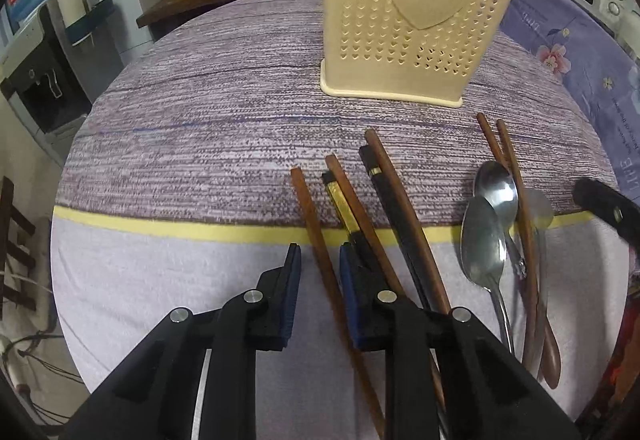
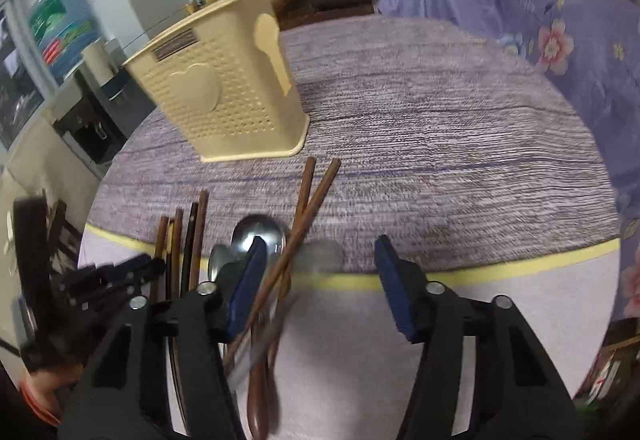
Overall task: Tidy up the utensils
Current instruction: 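Close the left tool on a brown chopstick while the right tool grasps another chopstick, then lift both held chopsticks and carry them over the cream utensil holder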
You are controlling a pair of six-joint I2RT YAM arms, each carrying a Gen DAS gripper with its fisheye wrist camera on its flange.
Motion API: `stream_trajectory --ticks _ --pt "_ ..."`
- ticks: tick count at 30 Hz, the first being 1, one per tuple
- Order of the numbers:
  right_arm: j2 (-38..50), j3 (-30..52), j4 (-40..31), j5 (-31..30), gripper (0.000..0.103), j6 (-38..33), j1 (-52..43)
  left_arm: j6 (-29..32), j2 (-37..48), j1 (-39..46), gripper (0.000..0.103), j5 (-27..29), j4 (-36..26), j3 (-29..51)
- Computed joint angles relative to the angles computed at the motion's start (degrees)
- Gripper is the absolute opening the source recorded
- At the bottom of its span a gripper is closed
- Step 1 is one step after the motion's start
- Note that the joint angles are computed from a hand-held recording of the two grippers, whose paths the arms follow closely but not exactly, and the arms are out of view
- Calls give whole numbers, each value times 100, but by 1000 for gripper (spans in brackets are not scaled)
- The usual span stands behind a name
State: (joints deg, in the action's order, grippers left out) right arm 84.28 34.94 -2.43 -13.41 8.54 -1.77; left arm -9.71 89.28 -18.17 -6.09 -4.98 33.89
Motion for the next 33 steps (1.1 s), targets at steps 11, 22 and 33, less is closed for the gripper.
stream_trajectory --ticks 11,22,33 --pt "1565 1705 -786 547 29 509 421 -6 166 173 12 190 -182 264" --pt "2166 2110 -851 1182 21 801 704 -71 279 69 11 -8 -126 333" --pt "2144 2069 -736 1027 10 1158 864 -352 489 -70 10 -282 103 426"
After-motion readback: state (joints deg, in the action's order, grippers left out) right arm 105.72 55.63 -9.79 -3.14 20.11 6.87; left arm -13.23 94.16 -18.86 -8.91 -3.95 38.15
